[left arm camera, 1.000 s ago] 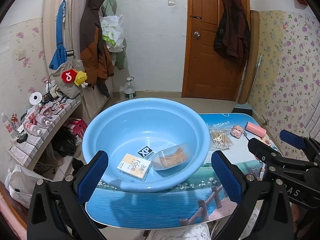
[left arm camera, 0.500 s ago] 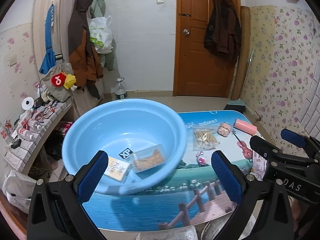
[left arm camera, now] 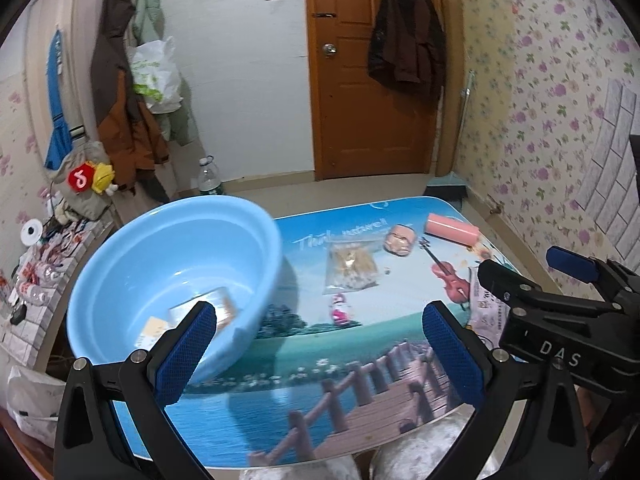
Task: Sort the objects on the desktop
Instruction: 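Withdraw both tools from the basin back toward the table items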
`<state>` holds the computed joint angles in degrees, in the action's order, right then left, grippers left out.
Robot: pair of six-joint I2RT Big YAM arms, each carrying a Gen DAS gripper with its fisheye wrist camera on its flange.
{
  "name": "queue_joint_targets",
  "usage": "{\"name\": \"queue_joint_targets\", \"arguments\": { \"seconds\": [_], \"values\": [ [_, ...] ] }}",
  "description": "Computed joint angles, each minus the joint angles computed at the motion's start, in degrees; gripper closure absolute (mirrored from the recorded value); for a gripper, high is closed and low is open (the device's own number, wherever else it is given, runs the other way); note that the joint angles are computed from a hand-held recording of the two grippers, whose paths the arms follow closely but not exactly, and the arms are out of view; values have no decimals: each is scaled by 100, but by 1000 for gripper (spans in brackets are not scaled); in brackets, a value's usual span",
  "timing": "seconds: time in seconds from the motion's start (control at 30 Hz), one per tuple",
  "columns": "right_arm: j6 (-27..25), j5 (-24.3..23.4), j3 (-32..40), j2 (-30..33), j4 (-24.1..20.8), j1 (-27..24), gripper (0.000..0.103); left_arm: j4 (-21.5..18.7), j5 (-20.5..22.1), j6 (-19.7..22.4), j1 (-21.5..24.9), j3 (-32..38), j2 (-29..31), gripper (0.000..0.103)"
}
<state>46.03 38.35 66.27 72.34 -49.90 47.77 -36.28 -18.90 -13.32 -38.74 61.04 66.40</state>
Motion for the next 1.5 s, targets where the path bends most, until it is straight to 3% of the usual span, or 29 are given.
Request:
{"name": "queue_joint_targets", "arguments": {
  "seconds": [0.33,0.7,1.13,1.5],
  "values": [
    [76,-73,-467,-441,0,-340,13,54,-31,17,-279,237,411,0],
    [-58,-245,-604,-512,141,-578,13,35,-21,-19,-352,415,710,0],
    [-823,-673,-680,-523,398,-1388,13,1,274,-66,-261,925,1389,0],
    [-1501,-1280,-638,-72,821,-1961,13,-90,479,-163,-41,1550,2234,0]
  ]
}}
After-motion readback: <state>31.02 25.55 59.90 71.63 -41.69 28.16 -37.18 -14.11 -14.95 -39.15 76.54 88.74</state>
